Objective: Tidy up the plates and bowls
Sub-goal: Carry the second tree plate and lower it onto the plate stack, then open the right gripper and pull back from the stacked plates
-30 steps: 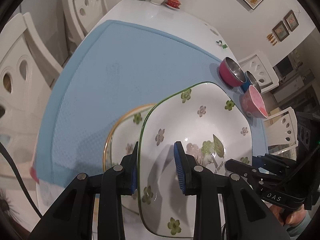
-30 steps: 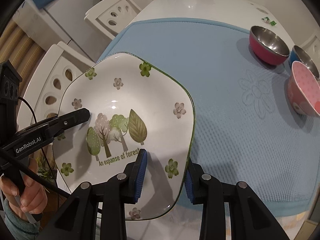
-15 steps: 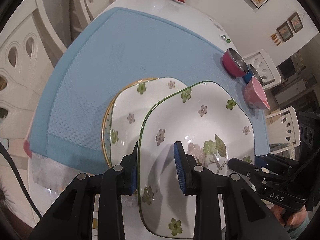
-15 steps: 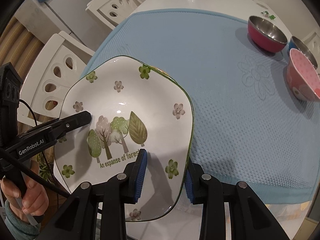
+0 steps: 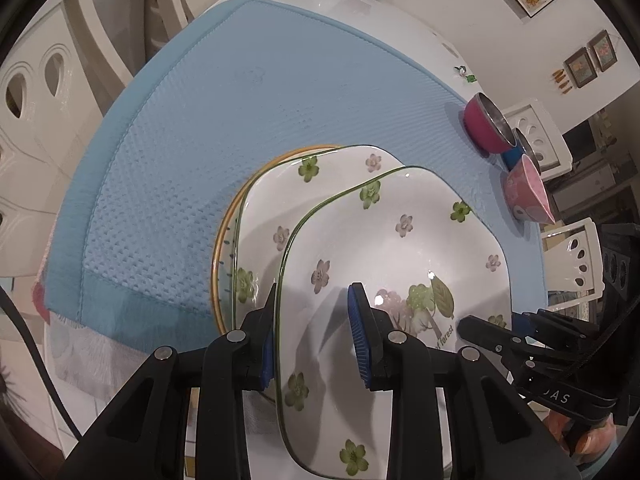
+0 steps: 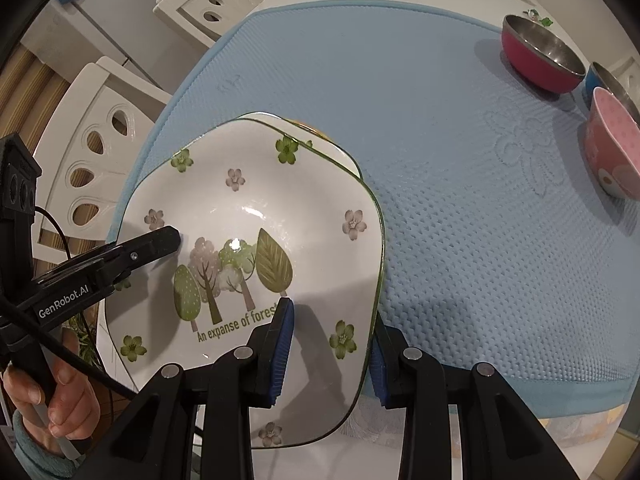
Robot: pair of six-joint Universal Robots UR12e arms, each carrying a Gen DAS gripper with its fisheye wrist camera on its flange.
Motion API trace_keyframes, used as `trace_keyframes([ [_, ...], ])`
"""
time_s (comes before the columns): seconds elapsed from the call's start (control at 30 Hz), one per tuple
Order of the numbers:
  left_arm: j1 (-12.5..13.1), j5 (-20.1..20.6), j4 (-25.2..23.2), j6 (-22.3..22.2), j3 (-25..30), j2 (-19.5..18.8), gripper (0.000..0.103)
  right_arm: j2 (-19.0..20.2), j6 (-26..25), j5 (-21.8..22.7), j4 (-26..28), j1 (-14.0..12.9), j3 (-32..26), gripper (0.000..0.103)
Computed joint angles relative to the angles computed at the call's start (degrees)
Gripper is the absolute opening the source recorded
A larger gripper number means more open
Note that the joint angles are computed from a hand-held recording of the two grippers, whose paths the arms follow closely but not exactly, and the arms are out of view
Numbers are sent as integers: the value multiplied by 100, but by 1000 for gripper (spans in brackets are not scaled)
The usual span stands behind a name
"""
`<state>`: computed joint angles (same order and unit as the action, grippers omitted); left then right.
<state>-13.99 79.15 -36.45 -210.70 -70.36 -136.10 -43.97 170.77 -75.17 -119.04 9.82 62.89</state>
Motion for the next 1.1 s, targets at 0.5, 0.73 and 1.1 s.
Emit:
trace_keyframes([
  [0.5, 117, -147, -36, -53, 127, -34, 29, 135, 149, 216, 124, -99, -243, 33],
  [0.73, 137, 144, -534, 206, 294, -33, 30, 67, 23, 253, 288, -106, -140, 33],
  [1.1, 41, 824, -600, 882, 583, -86, 33, -168, 548, 440, -195, -314, 208, 33],
])
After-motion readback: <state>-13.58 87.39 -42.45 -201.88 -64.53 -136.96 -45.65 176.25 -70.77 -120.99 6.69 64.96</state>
